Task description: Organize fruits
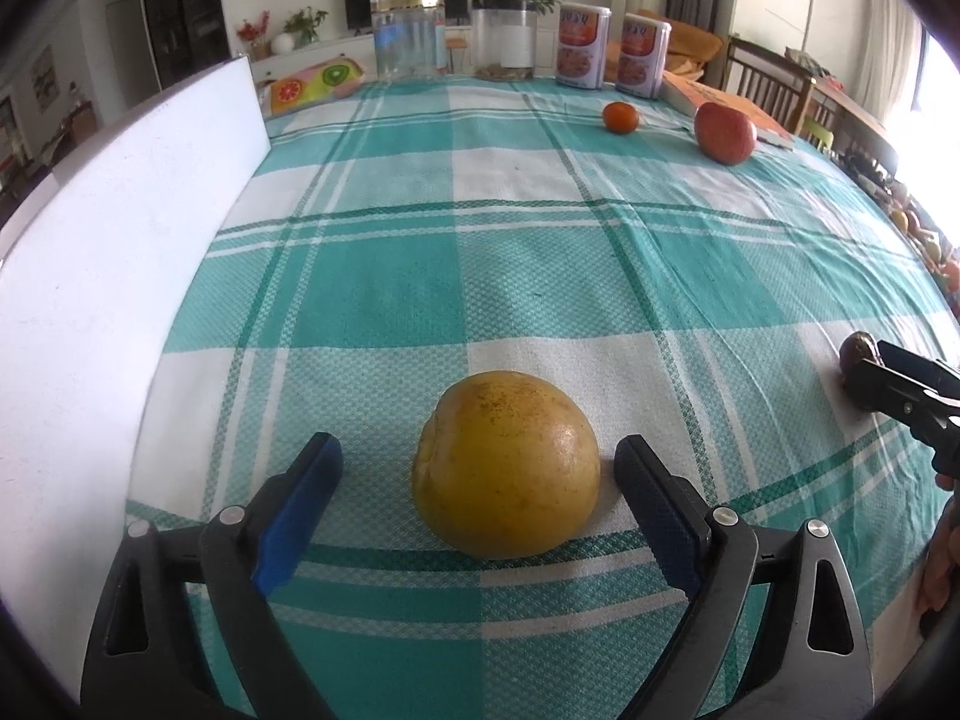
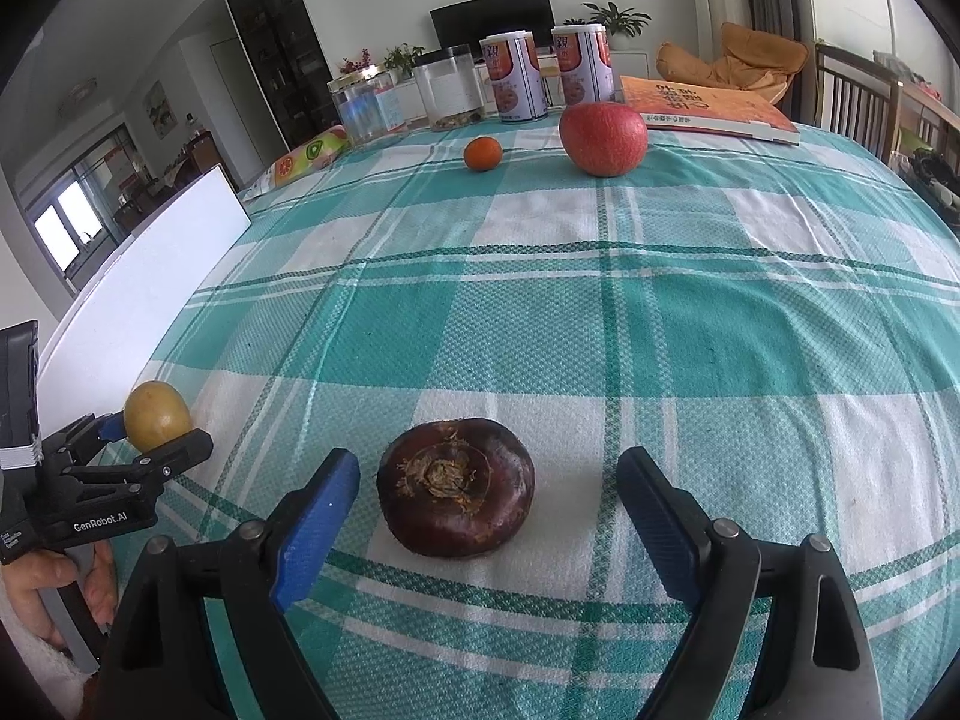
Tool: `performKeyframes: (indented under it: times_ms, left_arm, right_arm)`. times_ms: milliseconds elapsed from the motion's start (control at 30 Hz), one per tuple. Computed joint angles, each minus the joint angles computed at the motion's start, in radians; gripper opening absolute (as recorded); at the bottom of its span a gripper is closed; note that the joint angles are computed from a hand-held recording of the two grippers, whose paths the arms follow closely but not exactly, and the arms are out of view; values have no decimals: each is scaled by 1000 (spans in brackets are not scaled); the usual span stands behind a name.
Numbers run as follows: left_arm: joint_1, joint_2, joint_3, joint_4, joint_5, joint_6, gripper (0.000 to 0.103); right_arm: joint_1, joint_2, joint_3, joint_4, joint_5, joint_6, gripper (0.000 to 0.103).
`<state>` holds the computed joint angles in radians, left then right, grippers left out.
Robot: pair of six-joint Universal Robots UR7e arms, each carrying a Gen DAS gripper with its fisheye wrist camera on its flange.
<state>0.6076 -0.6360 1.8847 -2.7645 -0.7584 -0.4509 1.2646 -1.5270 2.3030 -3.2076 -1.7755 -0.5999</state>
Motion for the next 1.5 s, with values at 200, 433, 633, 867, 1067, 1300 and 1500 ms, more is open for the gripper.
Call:
performKeyframes:
  times_ms: [200,433,633,867,1067,1300,1500]
  left_arm:
    - [0,0,1,2,2,-4,96]
    - [0,1,0,3,2,-4,97]
    - [0,1,0,2,2,-3,97]
    - [0,2,0,2,2,-3,97]
    - [0,2,-1,3,2,-3,98]
    - [0,2,-1,4,2,-3,98]
    - [0,2,-2,4,2,-3,98]
  right_arm:
    - [0,-1,0,0,0,1,89]
    - [0,-1,0,1,0,0,89]
    - [0,-1,0,1,0,0,89]
    - [0,-1,0,2,1,0,89]
    - [0,-1,0,1,1,0,90]
    - [0,-1,1,0,1,0,90]
    - [0,-1,1,1,2,1,91]
